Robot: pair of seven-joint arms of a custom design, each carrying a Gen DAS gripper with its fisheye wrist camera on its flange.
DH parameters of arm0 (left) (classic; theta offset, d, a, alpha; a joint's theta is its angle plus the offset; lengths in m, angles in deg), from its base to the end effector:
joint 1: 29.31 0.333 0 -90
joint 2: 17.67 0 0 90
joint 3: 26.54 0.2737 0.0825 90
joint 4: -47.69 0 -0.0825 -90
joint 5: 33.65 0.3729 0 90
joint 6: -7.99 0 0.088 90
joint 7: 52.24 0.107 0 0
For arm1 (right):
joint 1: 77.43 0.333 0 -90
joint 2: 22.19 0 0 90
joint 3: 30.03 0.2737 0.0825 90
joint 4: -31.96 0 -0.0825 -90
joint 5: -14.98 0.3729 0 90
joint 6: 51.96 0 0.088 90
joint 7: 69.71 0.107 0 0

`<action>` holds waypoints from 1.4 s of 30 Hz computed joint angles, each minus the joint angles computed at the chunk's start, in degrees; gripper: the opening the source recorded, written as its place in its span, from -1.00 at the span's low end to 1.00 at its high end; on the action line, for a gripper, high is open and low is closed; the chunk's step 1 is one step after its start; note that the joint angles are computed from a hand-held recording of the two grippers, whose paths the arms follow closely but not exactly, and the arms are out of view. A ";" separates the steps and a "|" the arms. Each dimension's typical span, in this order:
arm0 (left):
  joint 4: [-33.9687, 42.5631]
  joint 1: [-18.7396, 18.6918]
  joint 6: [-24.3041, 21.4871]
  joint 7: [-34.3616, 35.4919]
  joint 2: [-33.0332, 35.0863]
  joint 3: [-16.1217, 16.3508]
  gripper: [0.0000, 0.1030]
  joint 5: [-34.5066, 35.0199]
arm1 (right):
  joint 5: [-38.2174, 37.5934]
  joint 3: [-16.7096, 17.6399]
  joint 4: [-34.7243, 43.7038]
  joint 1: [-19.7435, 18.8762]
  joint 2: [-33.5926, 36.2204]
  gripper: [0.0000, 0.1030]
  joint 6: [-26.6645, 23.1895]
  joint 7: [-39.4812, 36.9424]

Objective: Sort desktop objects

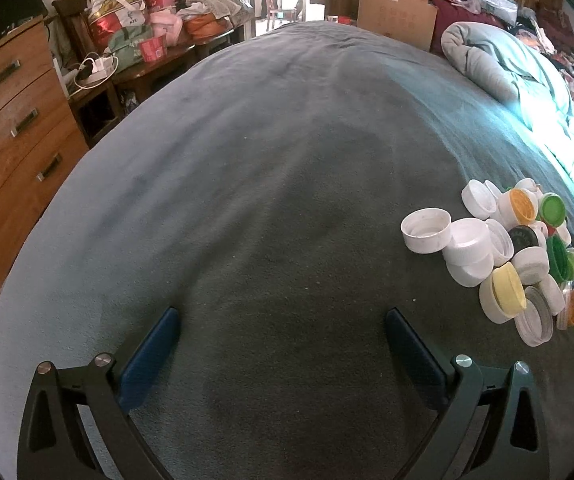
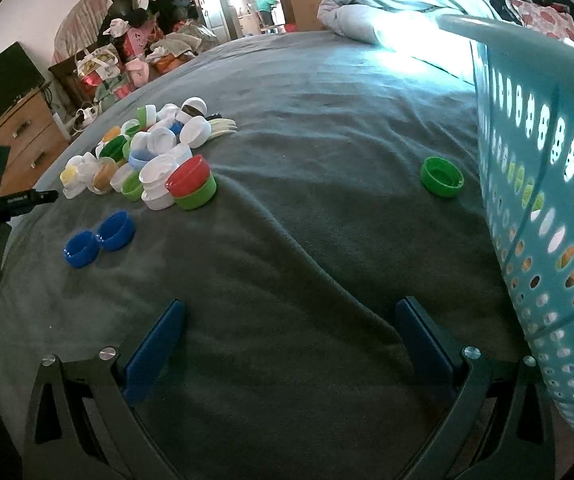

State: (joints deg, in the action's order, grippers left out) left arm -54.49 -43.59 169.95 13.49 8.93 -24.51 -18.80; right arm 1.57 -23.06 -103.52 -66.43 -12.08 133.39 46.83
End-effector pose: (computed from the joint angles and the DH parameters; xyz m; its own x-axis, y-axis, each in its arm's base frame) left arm 0.6513 -0.1572 0.3288 -0.0269 -0.9995 0.0171 -0.8275 0.0126 -0.5614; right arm 0.5087 0.1885 0.3006 0.1432 -0.9727 -0.1826 -0.7901 -0.0012 -0.6130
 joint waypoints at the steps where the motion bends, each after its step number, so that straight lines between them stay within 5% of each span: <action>1: 0.05 -0.04 -0.03 -0.01 0.04 0.04 1.00 0.03 | 0.00 -0.06 -0.06 0.05 -0.04 0.99 0.11 0.00; 27: -0.23 -0.16 0.05 -0.07 -0.09 0.22 1.00 0.34 | 0.04 1.43 0.08 -1.76 0.57 1.00 0.47 -0.73; 35: -1.66 -4.59 0.38 -7.43 -1.23 4.59 1.00 8.15 | 0.02 1.11 0.11 -1.40 0.59 0.99 0.51 -0.63; 42: -0.88 1.42 0.20 -2.45 -0.67 -1.42 1.00 2.58 | -0.01 1.03 0.10 -1.32 0.59 0.99 0.47 -0.57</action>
